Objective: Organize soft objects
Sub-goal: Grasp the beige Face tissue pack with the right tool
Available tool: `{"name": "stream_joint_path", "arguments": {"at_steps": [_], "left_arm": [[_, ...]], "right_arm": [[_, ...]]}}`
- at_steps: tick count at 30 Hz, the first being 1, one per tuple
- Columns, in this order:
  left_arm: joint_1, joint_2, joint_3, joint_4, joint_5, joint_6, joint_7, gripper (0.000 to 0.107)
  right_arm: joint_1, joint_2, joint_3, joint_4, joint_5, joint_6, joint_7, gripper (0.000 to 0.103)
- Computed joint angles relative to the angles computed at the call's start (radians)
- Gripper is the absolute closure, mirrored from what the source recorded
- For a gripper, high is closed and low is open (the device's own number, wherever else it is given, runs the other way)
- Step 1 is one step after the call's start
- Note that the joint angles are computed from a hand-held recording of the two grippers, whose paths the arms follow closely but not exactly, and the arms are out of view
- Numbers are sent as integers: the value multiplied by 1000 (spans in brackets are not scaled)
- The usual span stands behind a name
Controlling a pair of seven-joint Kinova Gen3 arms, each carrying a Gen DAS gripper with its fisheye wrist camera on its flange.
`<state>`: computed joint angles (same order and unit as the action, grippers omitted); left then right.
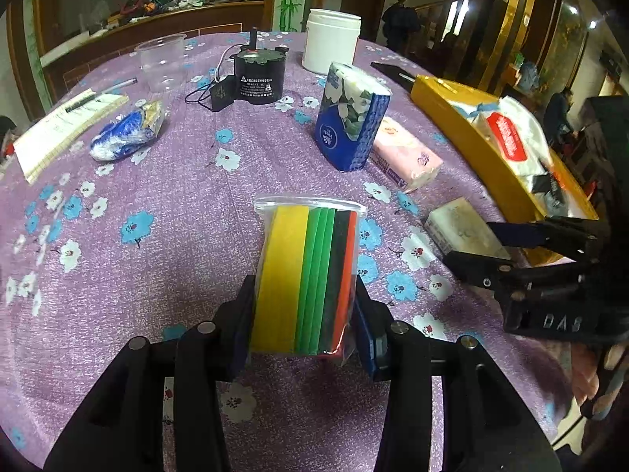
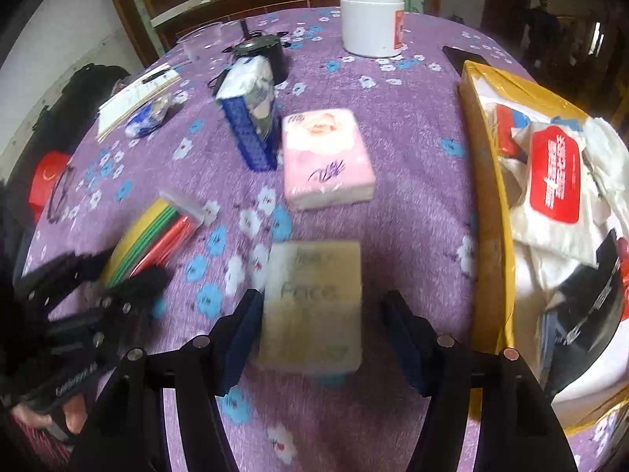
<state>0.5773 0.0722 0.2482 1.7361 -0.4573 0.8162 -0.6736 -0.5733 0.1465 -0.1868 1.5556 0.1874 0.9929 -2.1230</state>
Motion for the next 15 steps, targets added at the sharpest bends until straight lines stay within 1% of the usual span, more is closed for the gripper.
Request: {"name": "stream_joint_path", "arguments": {"at_steps": [1, 2, 3, 4, 6, 7, 8, 9, 10, 11, 12, 13, 14, 15], "left_arm": [[13, 13, 6, -15, -27, 28, 18, 63], [27, 25, 8, -29, -50, 53, 32, 63], [44, 38, 7, -41, -73, 77, 47, 63], [51, 44, 7, -47, -84, 85, 52, 63], [56, 40, -2, -42, -84, 66, 61, 65], [62, 37, -5, -38, -97, 58, 79, 67], [67, 33, 0, -32, -122, 51, 104, 67], [89, 27, -10, -23, -162, 43, 144, 67], [98, 27, -3, -20, -202, 47, 184, 67], [110, 26, -1, -15, -242, 49, 225, 67], [114, 23, 1, -10, -267, 44, 253, 67], [116, 18, 1, -2, -287, 30, 281, 67], [116, 15, 3, 3, -300, 24, 303, 67], [117, 12, 3, 10, -320, 17, 340, 67]], "right_arm": [[-12, 1, 3, 4, 12, 2, -10, 37], [-19, -5, -3, 13, 40, -4, -24, 40], [-14, -8, -27, 29, 80, -17, -52, 46], [-18, -11, -44, 43, 121, -27, -77, 56], [-42, -34, -31, 89, 167, -85, -108, 58], [-37, -49, -33, 116, 176, -126, -130, 58], [-29, -64, -40, 141, 201, -167, -168, 58], [-40, -79, -30, 164, 232, -207, -207, 58], [-65, -92, -1, 190, 262, -248, -239, 58], [-98, -108, 44, 215, 276, -288, -255, 58], [-113, -123, 77, 235, 273, -328, -262, 58], [-112, -130, 91, 253, 254, -369, -260, 58], [-91, -144, 90, 270, 219, -410, -265, 58], [-53, -152, 70, 288, 192, -447, -254, 58]]}}
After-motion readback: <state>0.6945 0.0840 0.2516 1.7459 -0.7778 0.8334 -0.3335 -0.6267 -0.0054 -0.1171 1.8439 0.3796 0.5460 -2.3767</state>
